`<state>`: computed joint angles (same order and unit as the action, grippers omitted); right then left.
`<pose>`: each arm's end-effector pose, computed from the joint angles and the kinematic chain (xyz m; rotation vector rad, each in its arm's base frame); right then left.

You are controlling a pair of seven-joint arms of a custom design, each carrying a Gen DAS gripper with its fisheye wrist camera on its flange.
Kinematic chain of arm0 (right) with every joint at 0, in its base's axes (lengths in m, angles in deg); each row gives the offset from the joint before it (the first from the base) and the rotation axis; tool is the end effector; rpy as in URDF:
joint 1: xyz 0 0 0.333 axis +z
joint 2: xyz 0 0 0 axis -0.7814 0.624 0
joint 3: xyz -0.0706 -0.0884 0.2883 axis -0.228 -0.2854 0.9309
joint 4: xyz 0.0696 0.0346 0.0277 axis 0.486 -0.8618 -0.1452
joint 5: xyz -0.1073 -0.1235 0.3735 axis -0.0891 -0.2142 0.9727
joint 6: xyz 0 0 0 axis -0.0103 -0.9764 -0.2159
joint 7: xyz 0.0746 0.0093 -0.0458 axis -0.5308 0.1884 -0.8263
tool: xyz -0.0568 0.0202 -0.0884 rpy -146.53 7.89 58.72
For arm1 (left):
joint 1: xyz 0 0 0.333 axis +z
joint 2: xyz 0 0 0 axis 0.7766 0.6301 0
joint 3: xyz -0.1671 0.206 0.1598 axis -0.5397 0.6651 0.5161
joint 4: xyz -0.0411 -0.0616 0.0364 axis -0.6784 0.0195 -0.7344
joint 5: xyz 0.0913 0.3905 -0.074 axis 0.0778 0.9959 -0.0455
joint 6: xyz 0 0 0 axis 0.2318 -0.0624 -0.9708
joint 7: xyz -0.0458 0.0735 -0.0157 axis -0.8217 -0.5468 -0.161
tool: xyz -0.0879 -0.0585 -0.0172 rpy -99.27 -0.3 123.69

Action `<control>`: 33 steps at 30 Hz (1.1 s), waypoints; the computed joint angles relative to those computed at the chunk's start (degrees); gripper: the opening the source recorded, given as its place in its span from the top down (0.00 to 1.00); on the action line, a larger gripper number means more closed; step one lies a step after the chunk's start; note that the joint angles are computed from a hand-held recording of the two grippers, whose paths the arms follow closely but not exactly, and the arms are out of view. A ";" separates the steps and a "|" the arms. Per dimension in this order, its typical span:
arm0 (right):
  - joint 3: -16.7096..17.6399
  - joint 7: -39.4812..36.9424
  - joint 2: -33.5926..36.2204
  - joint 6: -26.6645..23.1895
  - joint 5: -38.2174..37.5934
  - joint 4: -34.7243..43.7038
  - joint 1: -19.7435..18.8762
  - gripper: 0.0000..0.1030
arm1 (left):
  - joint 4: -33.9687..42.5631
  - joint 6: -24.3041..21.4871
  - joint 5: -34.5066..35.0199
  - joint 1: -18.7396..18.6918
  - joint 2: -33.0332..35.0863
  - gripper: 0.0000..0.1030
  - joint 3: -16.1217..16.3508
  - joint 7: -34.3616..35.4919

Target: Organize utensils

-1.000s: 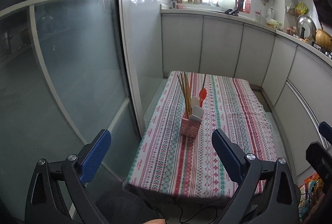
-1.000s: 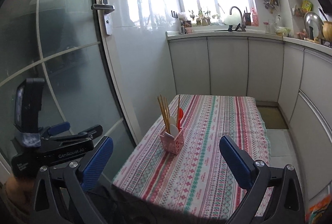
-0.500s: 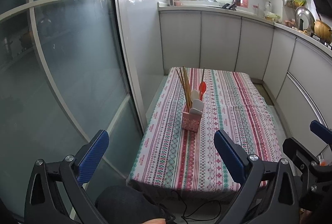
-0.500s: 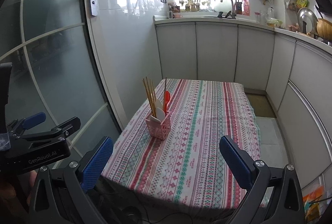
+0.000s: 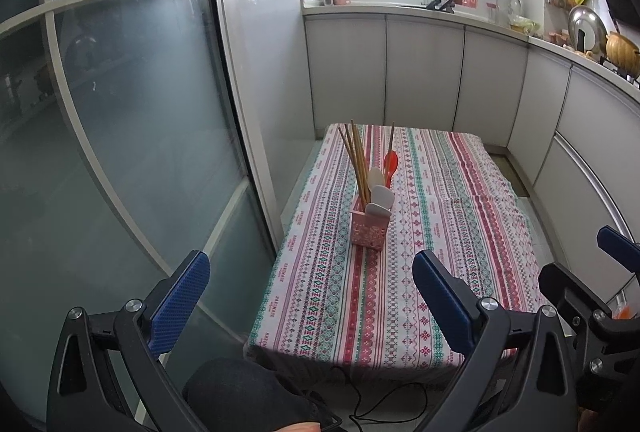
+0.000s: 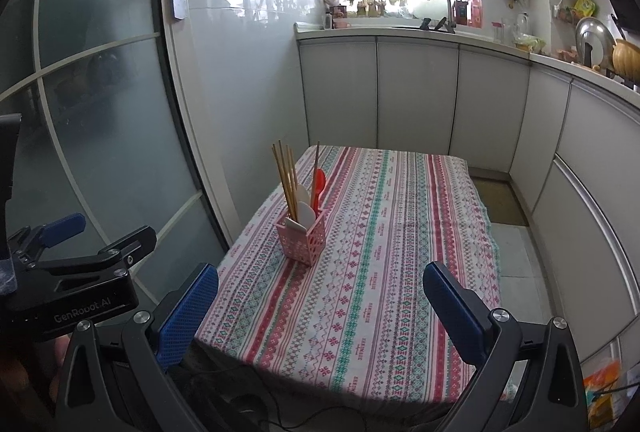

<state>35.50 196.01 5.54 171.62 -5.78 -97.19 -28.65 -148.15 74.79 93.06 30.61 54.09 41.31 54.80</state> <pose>0.4338 0.3127 0.7154 -1.6036 1.6518 -0.8221 0.4719 -0.3576 0.7049 -1.5847 1.7507 -0.7549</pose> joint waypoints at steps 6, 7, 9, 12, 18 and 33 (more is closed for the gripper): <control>0.09 0.17 0.11 -0.14 -0.32 0.09 -0.08 0.00 | 0.43 -0.19 0.16 -0.09 0.33 0.01 -0.04 0.21; 0.09 0.21 0.07 -0.18 -0.35 0.04 -0.09 0.00 | 0.50 -0.23 0.10 -0.12 0.41 0.01 -0.05 0.31; 0.05 0.12 -0.02 -0.19 -0.30 -0.05 -0.08 0.00 | 0.53 -0.27 0.11 -0.20 0.49 0.01 -0.09 0.29; 0.03 0.03 -0.05 -0.28 -0.18 -0.06 -0.08 0.00 | 0.79 -0.35 0.29 -0.33 0.75 0.01 -0.15 0.27; -0.12 0.00 -0.23 -0.31 0.24 -0.35 -0.12 0.00 | 1.14 -0.37 0.41 -0.64 1.29 0.01 -0.16 0.52; -0.20 -0.35 -0.36 -0.86 0.45 -0.11 -0.39 0.00 | 1.41 -0.36 0.48 -0.88 1.40 0.01 -0.07 0.37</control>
